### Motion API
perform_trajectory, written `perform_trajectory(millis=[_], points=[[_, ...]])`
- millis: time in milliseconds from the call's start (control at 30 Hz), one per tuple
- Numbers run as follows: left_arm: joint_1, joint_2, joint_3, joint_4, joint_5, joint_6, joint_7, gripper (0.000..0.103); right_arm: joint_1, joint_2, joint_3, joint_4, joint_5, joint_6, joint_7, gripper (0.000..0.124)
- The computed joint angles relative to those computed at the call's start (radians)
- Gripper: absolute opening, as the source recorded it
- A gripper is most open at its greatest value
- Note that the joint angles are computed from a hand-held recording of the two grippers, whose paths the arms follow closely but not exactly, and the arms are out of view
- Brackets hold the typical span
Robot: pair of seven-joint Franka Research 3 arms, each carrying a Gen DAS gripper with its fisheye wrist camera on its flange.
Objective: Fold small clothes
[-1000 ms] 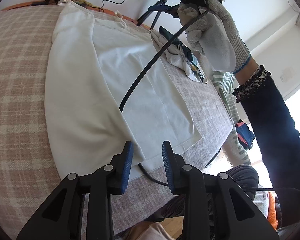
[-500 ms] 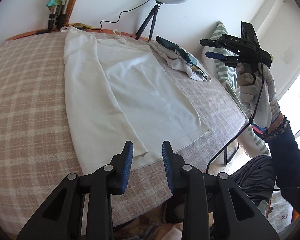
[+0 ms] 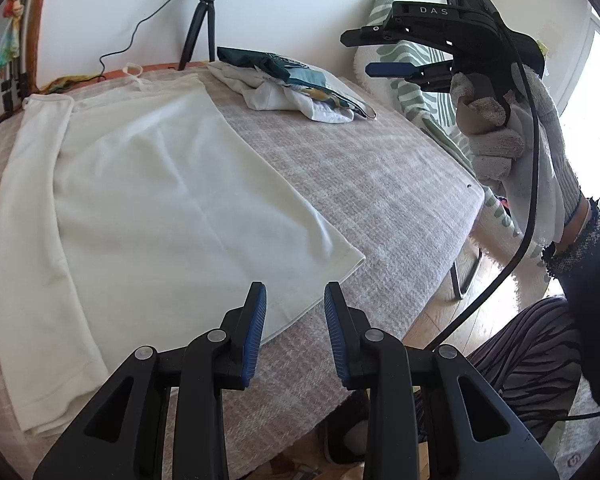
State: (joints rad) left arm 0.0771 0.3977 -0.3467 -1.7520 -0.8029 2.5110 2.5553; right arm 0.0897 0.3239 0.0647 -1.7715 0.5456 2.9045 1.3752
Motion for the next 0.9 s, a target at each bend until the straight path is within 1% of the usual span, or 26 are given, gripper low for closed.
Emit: perform_trajectory(millis=[33,133,200,300,367,433,500,600,633,667,700,767,900], points=[[-0.011,0.01,-0.003,0.012,0.009,0.003,-0.004,0.028,-0.01,-0.005,0.007,-0.007,0.015,0.0,-0.011,0.061],[-0.041,0.03,-0.015,0.027,0.046,0.034,-0.001,0.028,-0.06,-0.021,0.051,-0.021,0.116,-0.007,-0.1,0.061],[-0.062,0.039,-0.015,0.03,0.09,0.049,-0.022,0.028,-0.076,-0.031,0.063,-0.029,0.178,-0.009,-0.152,0.061],[-0.085,0.051,-0.02,0.032,0.152,0.075,-0.054,0.028,-0.078,-0.034,0.054,-0.034,0.227,-0.021,-0.188,0.061],[-0.109,0.051,-0.013,0.017,0.215,0.125,-0.081,0.028,-0.078,-0.029,0.047,-0.029,0.248,-0.037,-0.2,0.061],[-0.137,0.061,0.002,0.016,0.292,0.172,-0.144,0.028,-0.075,-0.021,0.039,-0.02,0.257,-0.048,-0.201,0.061],[-0.115,0.075,-0.023,0.025,0.295,0.181,-0.177,0.028,-0.084,-0.009,0.045,-0.001,0.288,-0.067,-0.222,0.061],[-0.069,0.091,-0.075,0.03,0.27,0.2,-0.177,0.027,-0.1,0.031,0.056,0.058,0.337,-0.121,-0.255,0.061],[-0.048,0.103,-0.098,0.043,0.249,0.184,-0.171,0.017,-0.097,0.05,0.052,0.082,0.333,-0.139,-0.25,0.061],[-0.031,0.116,-0.114,0.061,0.226,0.162,-0.174,0.011,-0.092,0.072,0.046,0.108,0.321,-0.155,-0.235,0.061],[-0.02,0.127,-0.12,0.077,0.205,0.143,-0.191,0.008,-0.09,0.095,0.044,0.135,0.312,-0.173,-0.221,0.061],[0.016,0.141,-0.144,0.095,0.139,0.115,-0.187,0.006,-0.096,0.143,0.049,0.193,0.306,-0.217,-0.204,0.061],[0.054,0.126,-0.153,0.089,0.024,0.107,-0.182,0.005,-0.095,0.243,0.052,0.315,0.263,-0.293,-0.159,0.061]])
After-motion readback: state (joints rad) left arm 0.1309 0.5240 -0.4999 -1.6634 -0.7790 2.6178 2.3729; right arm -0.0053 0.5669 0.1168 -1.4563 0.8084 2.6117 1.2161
